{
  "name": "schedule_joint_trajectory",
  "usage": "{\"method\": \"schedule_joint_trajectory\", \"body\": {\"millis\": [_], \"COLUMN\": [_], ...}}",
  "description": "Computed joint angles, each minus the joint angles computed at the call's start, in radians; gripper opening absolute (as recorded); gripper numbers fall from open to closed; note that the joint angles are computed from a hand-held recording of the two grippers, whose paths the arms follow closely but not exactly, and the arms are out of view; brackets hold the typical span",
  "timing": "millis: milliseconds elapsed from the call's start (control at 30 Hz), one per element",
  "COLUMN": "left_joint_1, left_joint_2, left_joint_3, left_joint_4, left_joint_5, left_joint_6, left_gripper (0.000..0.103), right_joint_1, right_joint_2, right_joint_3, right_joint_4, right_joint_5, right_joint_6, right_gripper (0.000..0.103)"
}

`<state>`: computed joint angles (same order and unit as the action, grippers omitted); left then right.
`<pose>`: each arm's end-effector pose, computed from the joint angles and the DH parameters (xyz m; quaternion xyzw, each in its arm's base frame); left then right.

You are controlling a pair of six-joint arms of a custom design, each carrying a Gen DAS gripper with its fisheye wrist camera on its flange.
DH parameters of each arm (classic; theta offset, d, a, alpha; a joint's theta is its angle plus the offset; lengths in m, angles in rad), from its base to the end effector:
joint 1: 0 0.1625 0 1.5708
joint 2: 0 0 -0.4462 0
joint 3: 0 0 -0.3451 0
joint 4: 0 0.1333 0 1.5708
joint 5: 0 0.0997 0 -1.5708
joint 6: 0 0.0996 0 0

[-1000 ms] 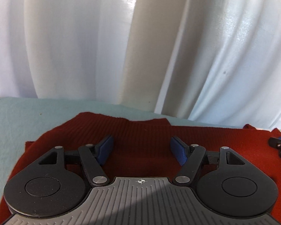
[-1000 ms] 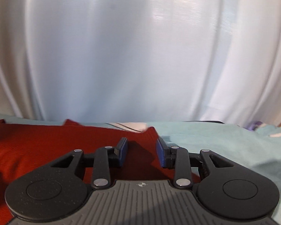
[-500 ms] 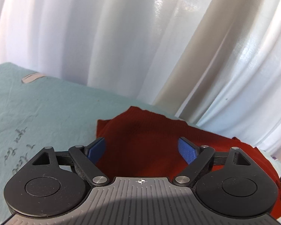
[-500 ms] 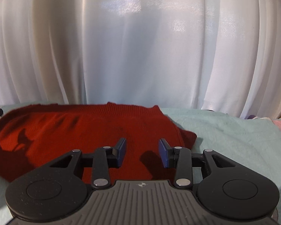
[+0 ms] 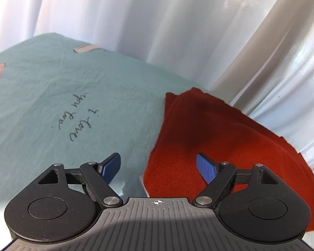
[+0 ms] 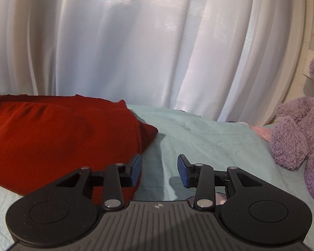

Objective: Fold small clothes

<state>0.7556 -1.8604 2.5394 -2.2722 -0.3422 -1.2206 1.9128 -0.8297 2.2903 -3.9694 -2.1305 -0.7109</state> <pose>-0.0201 -0.3310 0.3422 -0.1708 0.7991 -0.4953 0.2949 0.2321 -0.4122 0.1791 0.3228 -0.8040 0.3819 0.3219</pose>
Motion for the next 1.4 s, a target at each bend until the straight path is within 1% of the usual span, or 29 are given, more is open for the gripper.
{"method": "schedule_joint_trajectory", "body": {"millis": [33,133,200,300,400,433,500,533,567,600,633,667,700,767,800,867,900,933,967,1000,1067,1100,1167,1233,1267,1300,1333,1367,1400], "left_joint_1": [0.005,0.009,0.014,0.022,0.040,0.052,0.076,0.088,0.101,0.109,0.124,0.142,0.160,0.215,0.247,0.305,0.326,0.343,0.357,0.367,0.372,0.368,0.355,0.346,0.341,0.337,0.331,0.321,0.316], "left_joint_2": [0.014,0.038,0.044,0.054,0.063,0.067,0.070,0.073,0.077,0.083,0.089,0.096,0.105,0.131,0.144,0.163,0.170,0.176,0.181,0.186,0.185,0.183,0.174,0.159,0.157,0.155,0.155,0.156,0.160], "left_joint_3": [0.003,0.002,-0.005,-0.007,0.000,0.004,0.012,0.017,0.023,0.028,0.031,0.032,0.032,0.030,0.027,0.013,0.006,-0.002,-0.007,-0.008,-0.009,-0.005,0.004,0.006,0.008,0.007,0.005,0.002,-0.005], "left_joint_4": [-0.029,-0.056,-0.061,-0.097,-0.191,-0.252,-0.351,-0.403,-0.454,-0.498,-0.551,-0.602,-0.649,-0.774,-0.832,-0.901,-0.916,-0.920,-0.923,-0.934,-0.940,-0.950,-0.961,-0.969,-0.982,-0.987,-0.988,-0.983,-0.976], "left_joint_5": [0.000,-0.012,-0.033,-0.055,-0.088,-0.114,-0.162,-0.184,-0.202,-0.211,-0.232,-0.255,-0.277,-0.358,-0.409,-0.491,-0.520,-0.539,-0.557,-0.570,-0.584,-0.585,-0.579,-0.587,-0.591,-0.594,-0.591,-0.580,-0.575], "left_joint_6": [0.013,0.036,0.049,0.069,0.140,0.186,0.246,0.277,0.304,0.325,0.358,0.385,0.408,0.479,0.513,0.529,0.533,0.532,0.535,0.538,0.537,0.540,0.539,0.546,0.554,0.562,0.571,0.577,0.576], "left_gripper": [0.085,0.085,0.085,0.085,0.085,0.085,0.083,0.080,0.075,0.074,0.070,0.064,0.061,0.053,0.051,0.043,0.039,0.028,0.023,0.022,0.018,0.018,0.017,0.017,0.017,0.017,0.017,0.017,0.017], "right_joint_1": [0.008,0.035,0.042,0.055,0.066,0.076,0.085,0.091,0.096,0.103,0.107,0.112,0.116,0.126,0.130,0.148,0.158,0.167,0.174,0.180,0.183,0.187,0.191,0.185,0.184,0.186,0.184,0.174,0.167], "right_joint_2": [-0.005,-0.005,-0.002,0.016,0.024,0.026,0.027,0.033,0.038,0.046,0.052,0.058,0.061,0.070,0.075,0.097,0.109,0.119,0.131,0.143,0.162,0.168,0.174,0.169,0.172,0.173,0.167,0.158,0.145], "right_joint_3": [0.008,0.017,0.019,0.006,-0.001,0.002,0.000,-0.002,-0.004,-0.003,-0.004,-0.008,-0.013,-0.028,-0.033,-0.046,-0.051,-0.055,-0.060,-0.065,-0.078,-0.087,-0.080,-0.060,-0.054,-0.061,-0.072,-0.068,-0.061], "right_joint_4": [0.010,0.035,0.063,0.097,0.142,0.147,0.179,0.189,0.195,0.198,0.201,0.215,0.231,0.270,0.283,0.302,0.305,0.310,0.315,0.318,0.351,0.379,0.352,0.295,0.270,0.287,0.339,0.353,0.351], "right_joint_5": [0.019,0.064,0.097,0.110,0.118,0.114,0.132,0.143,0.152,0.164,0.173,0.186,0.199,0.229,0.246,0.273,0.279,0.291,0.300,0.301,0.299,0.281,0.286,0.308,0.299,0.269,0.240,0.252,0.270], "right_joint_6": [0.003,0.010,0.028,0.062,0.101,0.116,0.138,0.144,0.143,0.144,0.146,0.155,0.167,0.193,0.198,0.185,0.174,0.166,0.158,0.153,0.152,0.150,0.131,0.148,0.150,0.144,0.131,0.119,0.127], "right_gripper": [0.038,0.038,0.038,0.038,0.038,0.038,0.036,0.034,0.030,0.028,0.027,0.026,0.025,0.022,0.022,0.020,0.020,0.019,0.018,0.018,0.018,0.018,0.018,0.018,0.018,0.018,0.019,0.019,0.019]}}
